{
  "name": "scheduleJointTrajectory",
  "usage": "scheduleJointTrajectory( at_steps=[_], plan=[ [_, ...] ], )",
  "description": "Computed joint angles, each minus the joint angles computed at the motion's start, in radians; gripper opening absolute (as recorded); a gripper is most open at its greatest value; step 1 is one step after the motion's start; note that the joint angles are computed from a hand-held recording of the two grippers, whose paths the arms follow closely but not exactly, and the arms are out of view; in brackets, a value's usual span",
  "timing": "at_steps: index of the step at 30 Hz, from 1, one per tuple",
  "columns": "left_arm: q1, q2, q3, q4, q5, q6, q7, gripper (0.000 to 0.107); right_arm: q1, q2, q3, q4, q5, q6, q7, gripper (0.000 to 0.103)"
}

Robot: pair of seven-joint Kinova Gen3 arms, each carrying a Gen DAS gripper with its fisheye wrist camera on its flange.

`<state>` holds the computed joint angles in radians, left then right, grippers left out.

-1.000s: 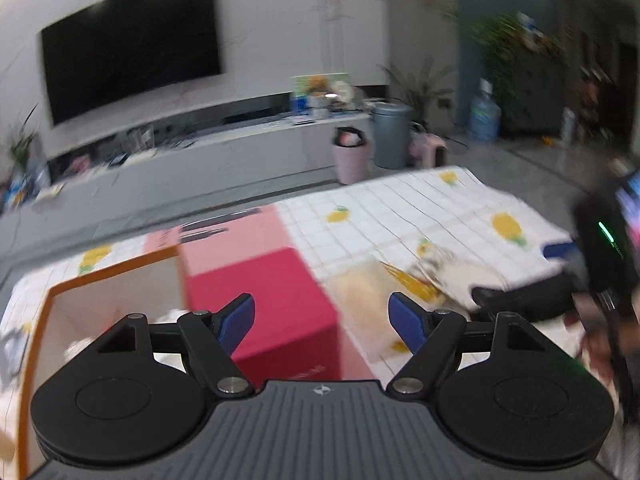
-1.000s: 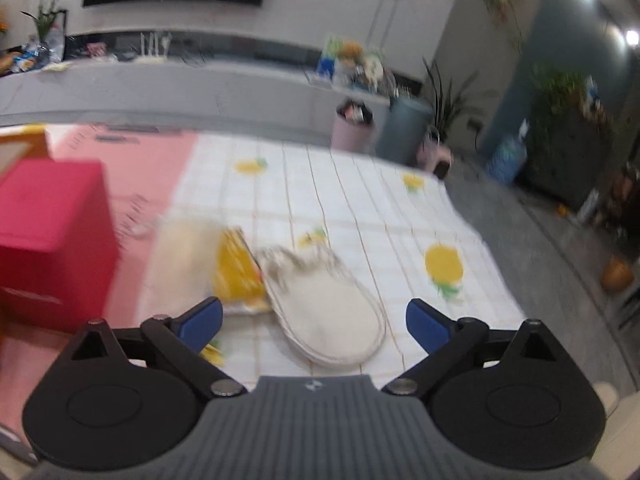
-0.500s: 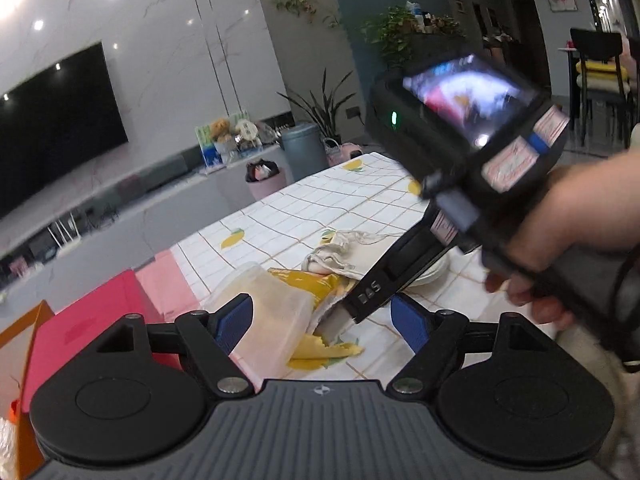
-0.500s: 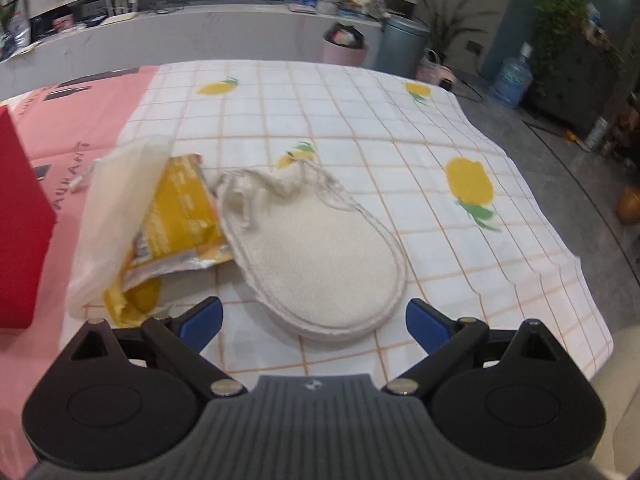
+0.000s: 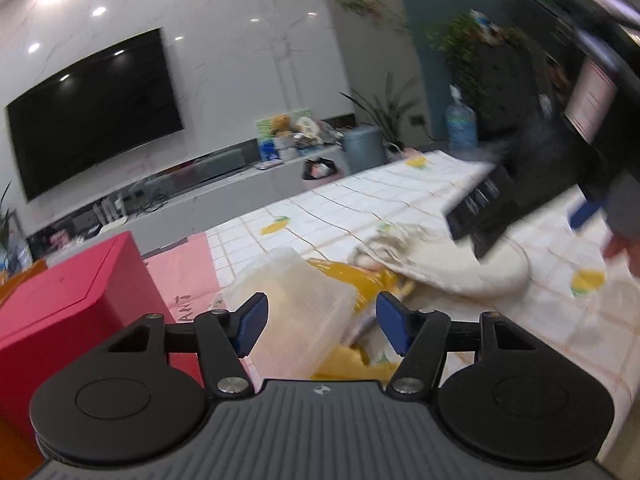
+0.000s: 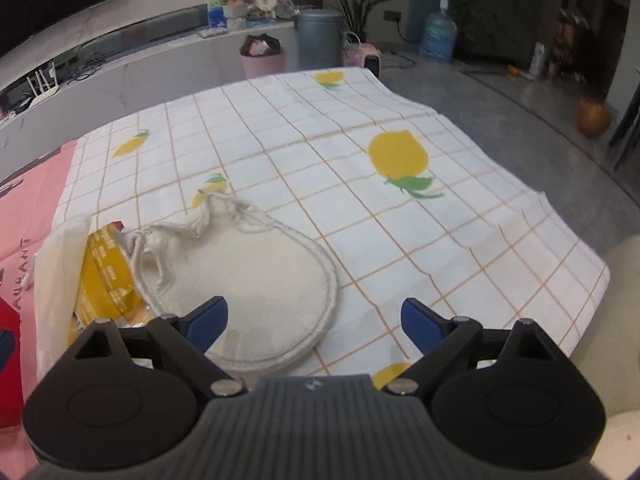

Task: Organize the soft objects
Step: 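Grasp the clear plastic bag with the left tool while the right tool grasps the beige pouch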

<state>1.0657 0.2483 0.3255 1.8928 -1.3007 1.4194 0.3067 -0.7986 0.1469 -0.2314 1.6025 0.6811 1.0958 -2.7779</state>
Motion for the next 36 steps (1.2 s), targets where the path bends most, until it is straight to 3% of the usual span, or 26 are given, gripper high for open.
scheduleJointTrajectory(
  at_steps=[2, 5, 7, 10, 18, 23, 27, 30, 36],
  plan=[
    [-0.001, -0.012, -0.009, 0.010, -0.004, -0.008, 0.070, 0.067, 0.005, 0.007, 0.000, -0.005, -0.015, -0.004, 0.018, 0.092],
    [-0.040, -0.031, -0.004, 0.004, 0.037, -0.056, 0.069, 0.041, 0.024, 0.004, 0.002, -0.009, -0.072, -0.036, 0.064, 0.092],
    [-0.060, -0.042, -0.004, 0.004, 0.069, -0.087, 0.062, 0.018, 0.030, 0.003, 0.003, -0.008, -0.093, -0.049, 0.079, 0.092],
    [-0.057, -0.054, 0.002, 0.017, 0.084, -0.078, 0.109, 0.005, 0.029, 0.009, 0.007, -0.009, -0.097, -0.046, 0.087, 0.092],
    [0.022, -0.120, 0.089, 0.040, 0.124, 0.065, 0.134, 0.004, 0.029, 0.046, 0.016, -0.034, -0.129, -0.055, 0.197, 0.097],
    [0.101, -0.143, 0.159, 0.018, 0.238, 0.205, 0.185, 0.005, -0.044, 0.085, 0.016, -0.049, -0.017, -0.029, 0.288, 0.100],
    [0.137, -0.159, 0.195, 0.009, 0.320, 0.231, 0.224, 0.005, -0.052, 0.083, 0.013, -0.044, -0.009, -0.052, 0.330, 0.100],
    [0.161, -0.143, 0.203, 0.028, 0.318, 0.243, 0.251, 0.005, -0.043, 0.049, 0.012, -0.026, -0.058, -0.091, 0.379, 0.100],
    [0.169, -0.118, 0.186, 0.049, 0.284, 0.226, 0.187, 0.014, -0.079, 0.069, 0.020, -0.014, 0.007, -0.063, 0.327, 0.100]
  ],
)
